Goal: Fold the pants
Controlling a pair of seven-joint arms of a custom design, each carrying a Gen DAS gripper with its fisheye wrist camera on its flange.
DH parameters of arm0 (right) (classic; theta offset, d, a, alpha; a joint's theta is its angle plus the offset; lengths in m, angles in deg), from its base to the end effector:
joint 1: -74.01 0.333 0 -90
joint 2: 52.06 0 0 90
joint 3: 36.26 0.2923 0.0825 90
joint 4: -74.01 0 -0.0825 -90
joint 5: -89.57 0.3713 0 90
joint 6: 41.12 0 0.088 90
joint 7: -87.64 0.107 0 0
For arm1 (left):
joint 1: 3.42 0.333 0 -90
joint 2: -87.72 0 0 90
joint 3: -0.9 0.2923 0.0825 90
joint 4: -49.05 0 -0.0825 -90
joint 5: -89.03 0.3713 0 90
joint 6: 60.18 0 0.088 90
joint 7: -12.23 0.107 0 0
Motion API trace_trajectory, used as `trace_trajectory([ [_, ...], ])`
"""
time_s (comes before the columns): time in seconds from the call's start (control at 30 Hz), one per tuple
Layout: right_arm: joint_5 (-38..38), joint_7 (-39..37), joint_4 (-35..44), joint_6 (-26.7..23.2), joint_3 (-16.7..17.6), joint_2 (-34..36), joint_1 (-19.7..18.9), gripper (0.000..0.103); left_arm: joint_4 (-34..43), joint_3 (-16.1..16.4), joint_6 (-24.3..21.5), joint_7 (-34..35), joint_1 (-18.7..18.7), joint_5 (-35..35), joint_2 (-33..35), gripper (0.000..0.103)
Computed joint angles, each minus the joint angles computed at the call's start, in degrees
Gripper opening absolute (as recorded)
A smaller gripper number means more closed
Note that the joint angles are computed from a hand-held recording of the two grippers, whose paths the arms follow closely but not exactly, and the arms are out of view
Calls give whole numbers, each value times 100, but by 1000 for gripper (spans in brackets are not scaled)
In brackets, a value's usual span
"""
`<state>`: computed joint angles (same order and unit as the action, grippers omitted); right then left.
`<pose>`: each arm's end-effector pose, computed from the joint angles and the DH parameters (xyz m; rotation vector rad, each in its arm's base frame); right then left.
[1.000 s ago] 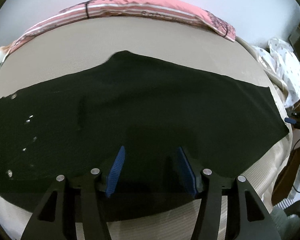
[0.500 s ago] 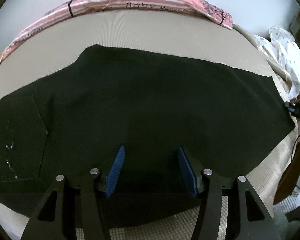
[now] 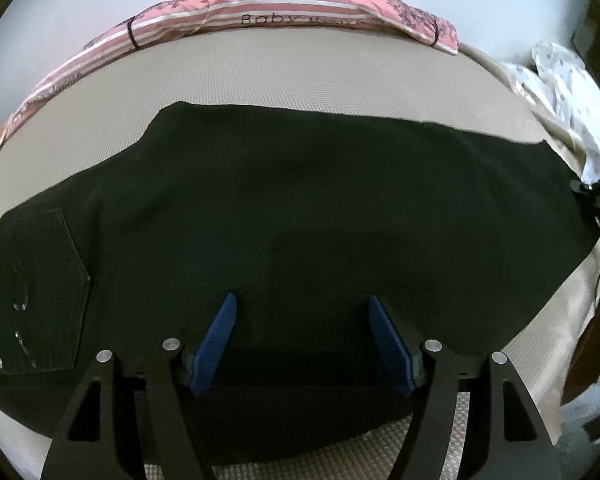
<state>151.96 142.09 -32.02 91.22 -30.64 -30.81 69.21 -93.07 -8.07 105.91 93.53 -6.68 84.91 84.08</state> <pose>0.6316 0.0226 0.3276 -1.5417 1.7362 0.4122 0.4887 -0.1016 0.3522 -2.0024 1.9987 -0.5914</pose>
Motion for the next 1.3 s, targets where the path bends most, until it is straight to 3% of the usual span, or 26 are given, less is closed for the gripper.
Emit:
trace_trajectory([
  [0.2,550,8,-176,81,82,-480,236,5,-294,127,354,246,71,-511,-418,69],
  [0.43,-58,698,483,105,246,-197,912,5,-767,349,574,671,190,-1023,-987,69],
  [0.77,-1328,1902,2230,65,850,1173,1687,5,-1359,948,468,1702,169,-1929,-1815,69],
  [0.97,-2444,2702,3737,-326,1067,2306,2300,5,-1547,1250,329,2221,130,-2425,-2149,69],
  [1.17,-3664,3459,4933,-664,898,3160,3017,6,-1562,1479,260,2725,-5,-2971,-2212,69],
  [1.3,-3972,3646,5220,-758,950,3384,3121,6,-1474,1558,163,3045,-84,-3322,-2154,69],
])
